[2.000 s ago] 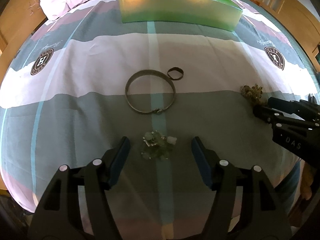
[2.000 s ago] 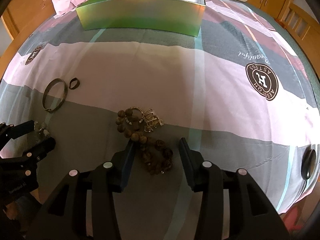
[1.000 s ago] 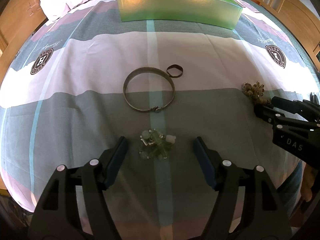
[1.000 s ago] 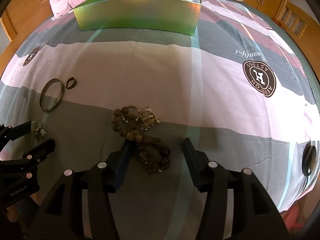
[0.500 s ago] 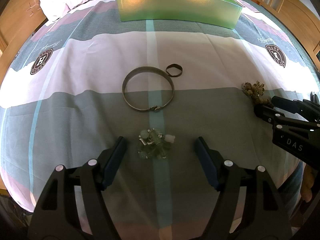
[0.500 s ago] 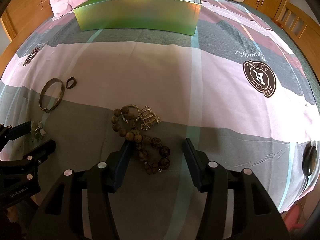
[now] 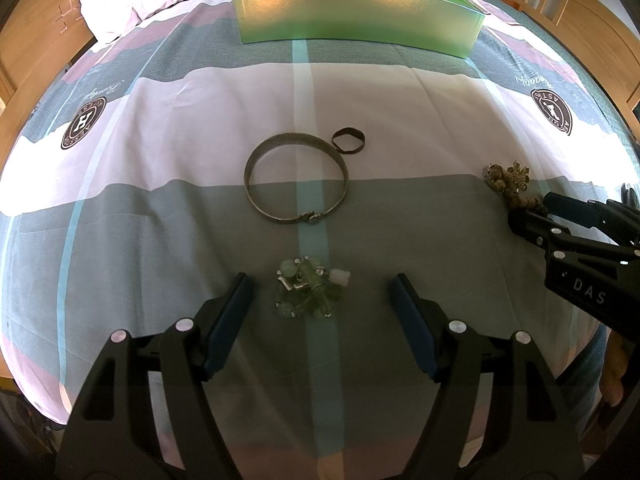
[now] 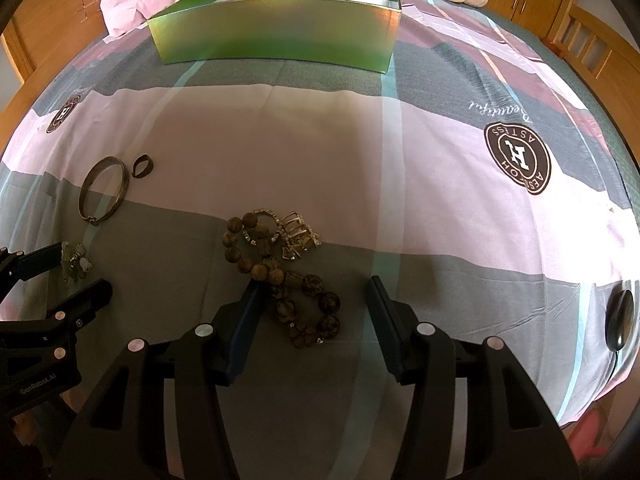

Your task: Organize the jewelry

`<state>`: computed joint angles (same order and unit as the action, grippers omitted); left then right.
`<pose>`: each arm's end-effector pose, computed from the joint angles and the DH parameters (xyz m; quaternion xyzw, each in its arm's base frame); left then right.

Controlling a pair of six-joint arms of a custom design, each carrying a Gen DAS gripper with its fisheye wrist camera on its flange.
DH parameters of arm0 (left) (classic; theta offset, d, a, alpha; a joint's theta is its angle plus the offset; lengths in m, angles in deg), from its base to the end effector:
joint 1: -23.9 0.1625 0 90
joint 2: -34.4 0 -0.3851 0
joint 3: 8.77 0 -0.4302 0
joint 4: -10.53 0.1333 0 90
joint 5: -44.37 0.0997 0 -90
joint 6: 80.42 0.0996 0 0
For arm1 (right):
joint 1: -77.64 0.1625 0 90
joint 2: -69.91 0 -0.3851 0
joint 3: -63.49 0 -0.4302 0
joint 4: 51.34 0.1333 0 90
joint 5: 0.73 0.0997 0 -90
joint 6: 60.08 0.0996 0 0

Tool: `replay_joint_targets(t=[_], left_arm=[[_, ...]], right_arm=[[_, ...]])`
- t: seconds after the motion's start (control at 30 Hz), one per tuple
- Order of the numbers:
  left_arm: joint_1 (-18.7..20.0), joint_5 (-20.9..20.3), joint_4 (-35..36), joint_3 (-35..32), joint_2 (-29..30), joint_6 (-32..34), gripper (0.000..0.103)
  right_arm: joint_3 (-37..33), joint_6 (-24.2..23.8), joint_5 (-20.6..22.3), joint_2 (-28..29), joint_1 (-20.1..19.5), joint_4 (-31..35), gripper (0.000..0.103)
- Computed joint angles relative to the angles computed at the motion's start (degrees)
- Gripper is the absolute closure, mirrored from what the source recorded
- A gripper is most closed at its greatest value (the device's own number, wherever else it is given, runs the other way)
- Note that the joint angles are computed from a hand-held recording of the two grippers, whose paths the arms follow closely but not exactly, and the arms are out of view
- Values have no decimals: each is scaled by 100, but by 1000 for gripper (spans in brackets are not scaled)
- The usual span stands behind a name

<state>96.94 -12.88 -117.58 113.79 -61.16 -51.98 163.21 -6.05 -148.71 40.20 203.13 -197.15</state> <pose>0.0449 -0.4946 0.2875 0.3433 0.8915 -0.0643 0.2885 0.3679 -0.4319 -0.1266 -0.0807 -0.8663 0.2619 0.4176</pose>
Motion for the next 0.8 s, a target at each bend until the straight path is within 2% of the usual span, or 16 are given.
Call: replay_joint_targets(t=[0.17,0.23,0.27,0.3,0.33,0.37,0.4,0.5,0.63,0.8], left_arm=[[10,-12,-11,-3,7,-13,31],[14,-19,-27,-14,20,-27,32],[12,-9,-58,-6,16,-33,36],[8,5,-94,5,11,-33,43],[-3,27,-149,23,-3,-27,50],[-31,87,-270,62,-23,21,67],[-43,69,-255,59,-46,42,80],[-39,-11,-177,-2,-50,23,83],[-86,-159,-121,0,-193,71,85],[-227,-371,-109,-52,-396,126,85]], right_arm=[[47,-76,61,-26,-7,-141,54],[46,-149,74,-15,9,-210,67],[46,-276,111,1,17,-330,71],[34,-314,120,13,29,-348,79],[14,-378,135,30,41,-377,83],[-9,-383,131,46,50,-359,83],[-28,-373,121,54,61,-330,85],[46,-466,299,-4,66,-597,91],[140,-448,421,-105,117,-775,92],[146,-450,269,-224,330,-879,92]])
